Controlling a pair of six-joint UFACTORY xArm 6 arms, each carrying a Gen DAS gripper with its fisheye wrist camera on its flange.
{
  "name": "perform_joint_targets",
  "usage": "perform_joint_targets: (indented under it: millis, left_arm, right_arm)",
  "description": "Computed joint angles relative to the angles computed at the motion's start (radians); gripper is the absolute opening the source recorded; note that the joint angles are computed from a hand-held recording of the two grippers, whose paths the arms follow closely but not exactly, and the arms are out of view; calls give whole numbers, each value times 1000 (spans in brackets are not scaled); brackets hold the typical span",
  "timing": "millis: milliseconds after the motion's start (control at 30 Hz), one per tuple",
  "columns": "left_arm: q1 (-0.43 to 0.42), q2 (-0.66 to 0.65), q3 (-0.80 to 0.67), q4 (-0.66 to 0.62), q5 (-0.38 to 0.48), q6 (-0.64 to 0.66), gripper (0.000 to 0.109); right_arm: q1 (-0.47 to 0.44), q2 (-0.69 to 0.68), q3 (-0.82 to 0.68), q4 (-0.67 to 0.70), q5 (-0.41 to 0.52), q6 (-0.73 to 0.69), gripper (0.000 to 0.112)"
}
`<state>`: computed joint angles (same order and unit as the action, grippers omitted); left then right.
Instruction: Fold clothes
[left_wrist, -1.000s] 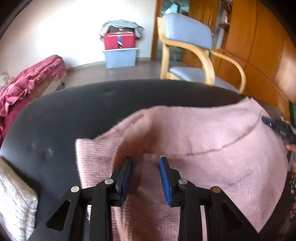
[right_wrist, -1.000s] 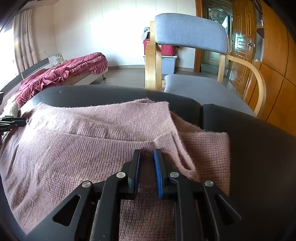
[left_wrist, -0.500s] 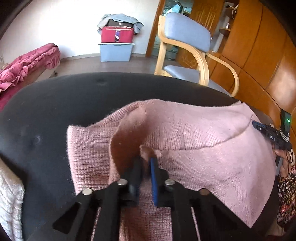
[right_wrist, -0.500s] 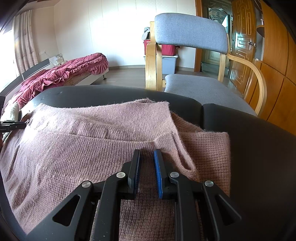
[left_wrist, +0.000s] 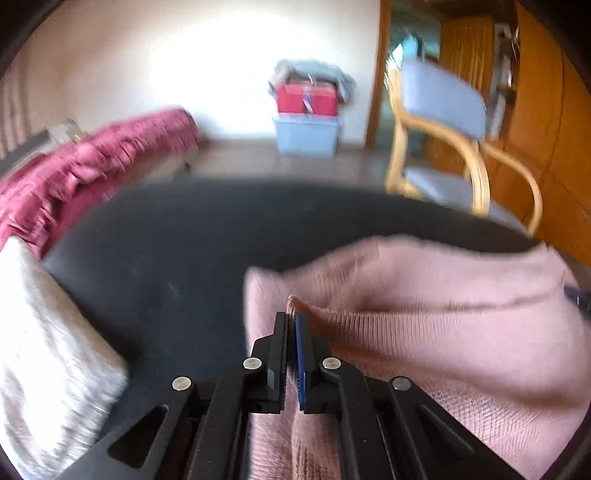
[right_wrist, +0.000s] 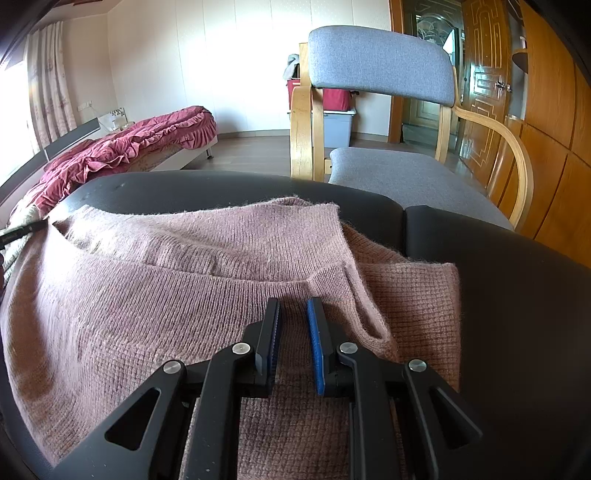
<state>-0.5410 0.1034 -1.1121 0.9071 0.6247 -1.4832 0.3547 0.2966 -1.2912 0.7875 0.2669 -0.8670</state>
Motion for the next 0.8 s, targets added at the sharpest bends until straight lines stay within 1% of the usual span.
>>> perform_joint_targets:
  millis: [67,100,133,167,267,367,433,467,533,567,600,633,667,700,800]
  left_arm:
    - [-4,12,5,-17,-30,44,5]
    - [-3,2,14,-5,-50,31,9]
    - [-2,-7,22,9,-71,17,21]
    - [0,-17,30,18,-92,5,24]
    - [28,-53,92,-88,-193,26,24]
    - [40,-83,154,-55,-283,-68,26]
    - [48,-98,182,-52,-330,-77,27]
    - [51,-104,195,-50,-352,-80,27]
    - [41,-100,193,-56,-357,-50,27]
    - [37,-95,188,-77,-359,-4,26]
    - [31,-89,182,-98,-357,42,23]
    - [20,-84,165,-100,-314,68,10]
    - [10,-79,147,-99,-270,91,9]
    - [8,-83,145,-87,-265,74,8]
    - [44,-133,193,6,-358,-80,7]
  right_arm:
    - [0,0,0,-3,0,3,16]
    - [0,1,-2,-3,1,3,16]
    - [0,2,-3,-2,1,2,16]
    - [1,2,-2,-2,0,2,16]
    - [4,0,1,-3,-4,6,16]
    - [3,0,1,-5,-4,6,16]
    - [3,-1,2,-6,-5,7,16]
    - [4,-1,3,-6,-5,7,16]
    - [4,-2,4,-7,-6,8,16]
    - [5,-2,5,-7,-7,8,16]
    - [5,-2,5,-6,-7,8,16]
    - [5,-3,5,-6,-7,8,16]
    - [5,-3,5,-6,-7,8,16]
    - [4,-3,6,-6,-6,8,16]
    - [4,-4,7,-2,-6,4,16]
